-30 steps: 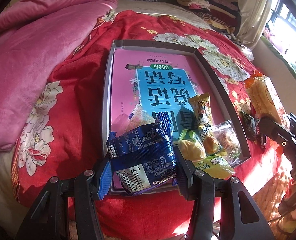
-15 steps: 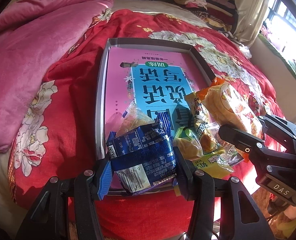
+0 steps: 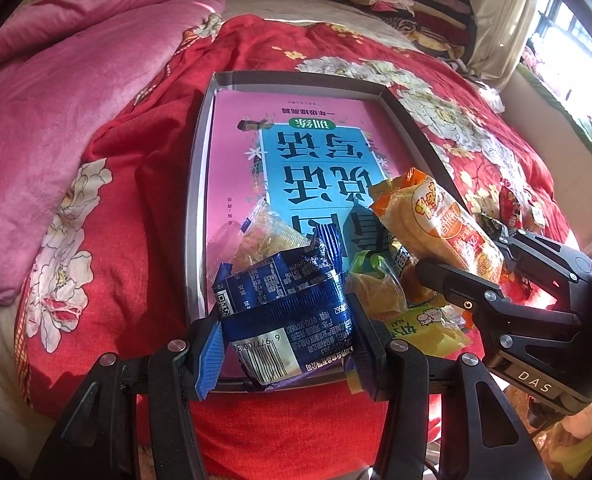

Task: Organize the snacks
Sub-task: 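Lower the orange rice-cracker bag into the tray and open the right tool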

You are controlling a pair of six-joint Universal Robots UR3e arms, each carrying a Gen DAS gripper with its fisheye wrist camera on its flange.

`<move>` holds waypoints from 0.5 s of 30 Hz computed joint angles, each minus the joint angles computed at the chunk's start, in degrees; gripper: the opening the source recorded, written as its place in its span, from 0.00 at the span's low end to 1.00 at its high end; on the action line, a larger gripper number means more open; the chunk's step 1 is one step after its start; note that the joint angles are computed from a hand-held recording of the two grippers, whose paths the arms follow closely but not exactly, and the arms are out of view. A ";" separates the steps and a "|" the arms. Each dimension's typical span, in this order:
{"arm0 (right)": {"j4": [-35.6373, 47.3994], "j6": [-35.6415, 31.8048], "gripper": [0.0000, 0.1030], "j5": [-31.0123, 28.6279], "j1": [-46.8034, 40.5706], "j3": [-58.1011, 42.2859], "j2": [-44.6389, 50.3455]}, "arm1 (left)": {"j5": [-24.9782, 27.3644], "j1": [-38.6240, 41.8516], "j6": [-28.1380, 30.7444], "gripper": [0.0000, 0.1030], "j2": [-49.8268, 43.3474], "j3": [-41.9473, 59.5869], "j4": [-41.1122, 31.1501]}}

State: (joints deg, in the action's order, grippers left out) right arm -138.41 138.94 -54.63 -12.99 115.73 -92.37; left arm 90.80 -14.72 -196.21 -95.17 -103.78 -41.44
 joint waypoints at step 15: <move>0.00 -1.03 0.41 0.66 -1.89 2.08 -2.97 | -1.08 0.31 0.25 0.55 0.06 -0.25 0.12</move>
State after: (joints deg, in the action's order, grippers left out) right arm -138.41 137.91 -53.97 -14.89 117.82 -95.34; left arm 89.72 -14.41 -195.96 -95.11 -104.03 -41.33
